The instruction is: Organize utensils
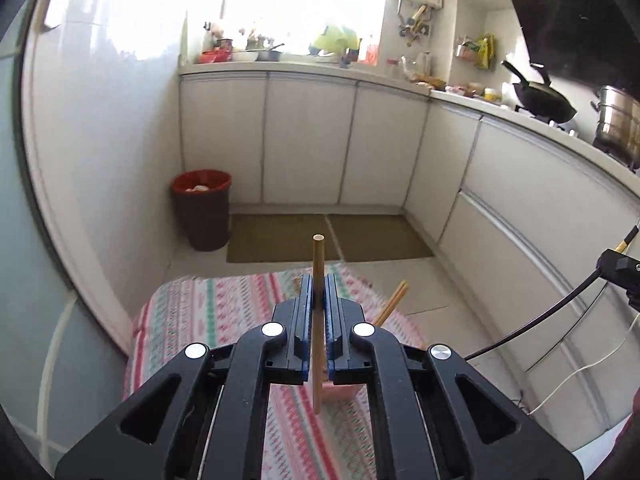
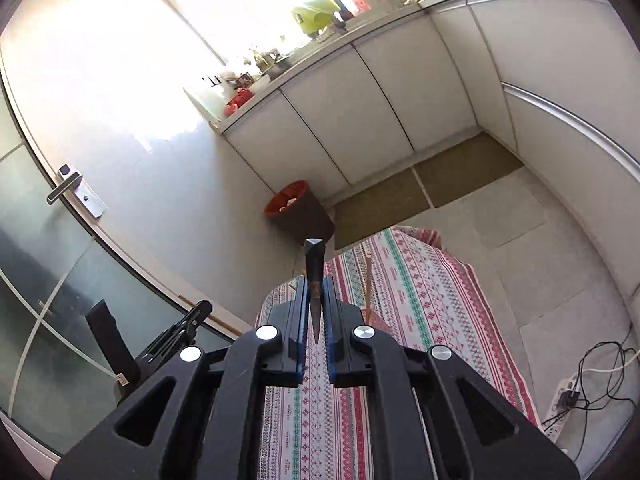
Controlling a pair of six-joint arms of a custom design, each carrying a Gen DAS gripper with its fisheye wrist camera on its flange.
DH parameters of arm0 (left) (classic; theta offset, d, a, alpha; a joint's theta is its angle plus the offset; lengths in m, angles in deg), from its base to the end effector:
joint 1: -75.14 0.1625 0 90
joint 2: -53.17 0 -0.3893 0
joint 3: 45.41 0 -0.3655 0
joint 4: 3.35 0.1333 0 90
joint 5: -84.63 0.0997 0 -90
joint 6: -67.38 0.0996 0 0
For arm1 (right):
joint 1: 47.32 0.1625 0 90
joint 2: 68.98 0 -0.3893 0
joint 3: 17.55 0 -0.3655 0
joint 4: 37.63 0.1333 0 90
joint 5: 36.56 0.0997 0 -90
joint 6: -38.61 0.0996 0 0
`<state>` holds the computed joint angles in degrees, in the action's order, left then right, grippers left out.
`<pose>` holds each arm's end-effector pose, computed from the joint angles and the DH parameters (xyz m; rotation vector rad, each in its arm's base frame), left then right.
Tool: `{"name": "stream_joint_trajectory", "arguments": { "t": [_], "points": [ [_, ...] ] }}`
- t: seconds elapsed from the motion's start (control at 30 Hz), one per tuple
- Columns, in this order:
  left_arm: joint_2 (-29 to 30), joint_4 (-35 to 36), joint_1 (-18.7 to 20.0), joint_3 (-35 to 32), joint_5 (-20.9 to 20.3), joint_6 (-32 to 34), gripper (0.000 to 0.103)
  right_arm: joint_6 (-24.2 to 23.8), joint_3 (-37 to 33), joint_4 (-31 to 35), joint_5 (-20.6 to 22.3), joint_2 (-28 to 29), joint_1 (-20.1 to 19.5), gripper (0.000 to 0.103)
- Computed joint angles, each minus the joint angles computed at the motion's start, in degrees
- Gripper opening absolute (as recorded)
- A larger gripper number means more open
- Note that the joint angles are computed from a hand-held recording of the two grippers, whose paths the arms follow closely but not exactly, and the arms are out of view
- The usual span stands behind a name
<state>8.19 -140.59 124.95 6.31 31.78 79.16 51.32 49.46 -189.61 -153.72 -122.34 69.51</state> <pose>-0.3464 -0.7098 0.3992 0.8082 2.3580 -1.0887 0.4033 -0.6028 0.4042 0.0410 -2.6886 1.3472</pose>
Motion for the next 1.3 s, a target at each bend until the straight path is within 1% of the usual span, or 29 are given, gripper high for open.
{"name": "stream_joint_trajectory", "arguments": {
  "t": [0.07,0.2,0.3,0.37,0.4,0.43,0.47,0.5,0.57,0.6,0.67,0.7,0.77,0.87,0.93,0.97,1.03,1.07,1.1,1.13,1.17,1.2,1.23,1.27,1.3],
  "points": [
    [2.51,1.33,0.13,-3.49,-1.10,-0.14,0.005,-1.00,-2.95,0.27,-0.09,1.72,0.15,0.007],
    [7.51,2.50,0.67,-9.24,-1.22,0.12,0.005,-2.98,-7.95,0.59,-1.21,5.30,-0.28,0.007],
    [9.91,2.57,1.49,-11.30,-0.91,0.42,0.005,-3.68,-11.04,1.54,-2.10,7.93,-1.09,0.007],
    [11.20,2.77,2.67,-12.06,-2.17,-0.73,0.006,-4.18,-12.67,1.82,-2.26,9.65,-1.88,0.007],
    [11.86,3.12,3.10,-12.54,-2.03,-0.63,0.006,-4.75,-13.42,1.69,-2.73,10.54,-2.07,0.007],
    [12.24,4.14,3.49,-12.59,-1.58,-0.96,0.010,-5.47,-14.40,1.75,-3.37,11.64,-2.25,0.007],
    [11.66,4.90,4.00,-11.58,-2.32,-1.90,0.024,-6.04,-15.25,1.82,-3.77,12.68,-2.46,0.007],
    [10.63,4.60,4.40,-9.95,-3.22,-2.95,0.030,-6.46,-16.14,2.03,-4.14,13.70,-2.58,0.007],
    [7.74,0.62,4.84,-5.34,-4.45,-4.08,0.042,-7.68,-18.71,2.99,-5.16,16.24,-2.79,0.007],
    [6.09,-1.62,5.01,-2.95,-4.82,-4.56,0.045,-8.48,-19.95,3.09,-5.93,17.47,-2.79,0.007],
    [3.41,-6.10,5.34,0.86,-4.78,-5.54,0.061,-10.22,-22.98,3.42,-8.18,20.39,-2.65,0.007],
    [2.27,-8.25,5.56,2.52,-4.32,-5.86,0.063,-10.73,-24.23,3.49,-8.75,21.65,-2.70,0.007],
    [1.15,-9.19,6.00,3.75,-2.77,-6.19,0.065,-10.87,-26.77,4.67,-8.85,24.02,-3.02,0.007],
    [1.32,-8.02,6.72,3.04,-0.25,-6.76,0.065,-9.73,-30.47,7.69,-8.82,27.38,-3.51,0.007],
    [1.40,-6.54,7.20,2.52,0.88,-7.36,0.065,-10.03,-32.19,8.67,-9.35,29.37,-3.66,0.007],
    [1.26,-6.63,7.28,2.84,1.94,-7.34,0.065,-10.45,-32.70,8.69,-9.66,30.41,-3.77,0.010],
    [0.98,-8.94,6.85,4.08,5.53,-5.31,0.065,-10.66,-33.82,8.99,-10.47,32.22,-3.94,0.013],
    [0.60,-10.40,6.55,4.96,6.99,-4.24,0.066,-10.21,-33.91,9.52,-10.29,32.61,-4.05,0.017],
    [0.02,-12.64,6.07,6.19,8.64,-3.23,0.067,-9.60,-33.25,9.77,-10.23,32.39,-4.01,0.018],
    [-0.61,-15.57,5.41,7.57,10.39,-2.13,0.072,-9.18,-31.56,9.09,-10.62,31.56,-3.72,0.018],
    [-1.00,-18.98,4.74,8.78,12.29,-0.62,0.077,-9.19,-29.33,7.70,-11.03,30.35,-3.32,0.021],
    [-1.16,-23.85,3.73,10.06,15.04,2.15,0.080,-10.16,-25.69,5.00,-11.96,28.35,-2.57,0.028],
    [-1.13,-28.32,2.68,11.06,17.69,5.26,0.088,-11.61,-23.01,2.29,-13.43,26.94,-1.70,0.033],
    [-1.28,-33.04,1.32,12.58,20.70,8.81,0.097,-13.58,-19.54,-1.69,-16.14,25.36,-0.55,0.045],
    [-1.66,-36.01,0.23,14.15,22.58,10.93,0.096,-16.31,-16.03,-7.47,-20.78,24.11,1.09,0.060]
  ]
}}
